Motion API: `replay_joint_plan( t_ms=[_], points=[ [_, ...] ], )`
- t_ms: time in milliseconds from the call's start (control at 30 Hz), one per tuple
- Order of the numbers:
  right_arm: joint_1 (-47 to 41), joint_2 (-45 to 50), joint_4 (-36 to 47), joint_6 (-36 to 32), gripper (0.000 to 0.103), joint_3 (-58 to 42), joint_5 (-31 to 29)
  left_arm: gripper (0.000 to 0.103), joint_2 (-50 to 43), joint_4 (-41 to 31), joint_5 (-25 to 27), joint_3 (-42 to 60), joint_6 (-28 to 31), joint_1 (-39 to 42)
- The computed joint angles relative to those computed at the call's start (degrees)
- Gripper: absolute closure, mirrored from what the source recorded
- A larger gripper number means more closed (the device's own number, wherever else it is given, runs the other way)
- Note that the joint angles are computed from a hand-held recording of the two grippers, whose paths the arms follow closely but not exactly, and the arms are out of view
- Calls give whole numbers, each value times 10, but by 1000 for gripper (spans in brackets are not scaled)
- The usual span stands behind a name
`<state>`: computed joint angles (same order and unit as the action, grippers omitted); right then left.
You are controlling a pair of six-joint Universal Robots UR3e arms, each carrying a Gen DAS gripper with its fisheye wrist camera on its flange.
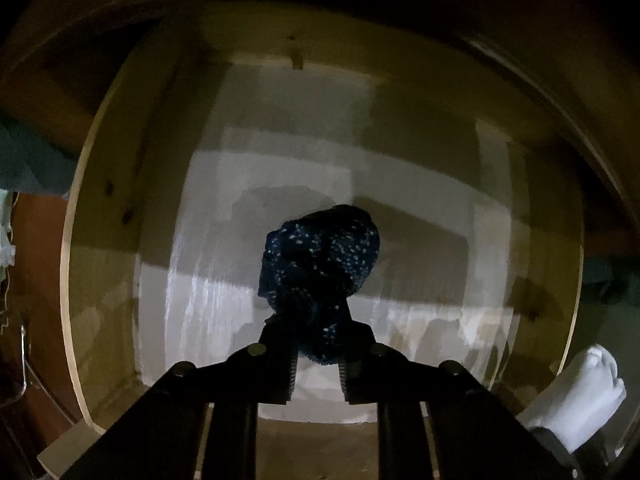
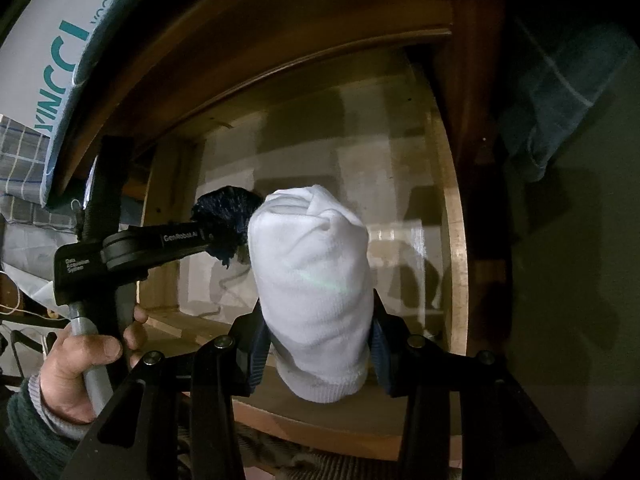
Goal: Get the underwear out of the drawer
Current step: 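Grasp the navy speckled sock with the left gripper and lift it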
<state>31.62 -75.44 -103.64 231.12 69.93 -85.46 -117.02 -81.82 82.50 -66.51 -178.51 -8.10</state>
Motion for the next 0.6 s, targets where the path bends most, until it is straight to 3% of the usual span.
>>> replay_joint_plan(
  t_ms=[233, 600],
  points=[
    [1, 9, 14, -3, 62, -14, -3, 89, 27, -4, -11, -28, 14, 19],
    [16, 75, 111, -28, 62, -120, -30, 89, 103, -5, -4, -83, 65, 42]
  ],
)
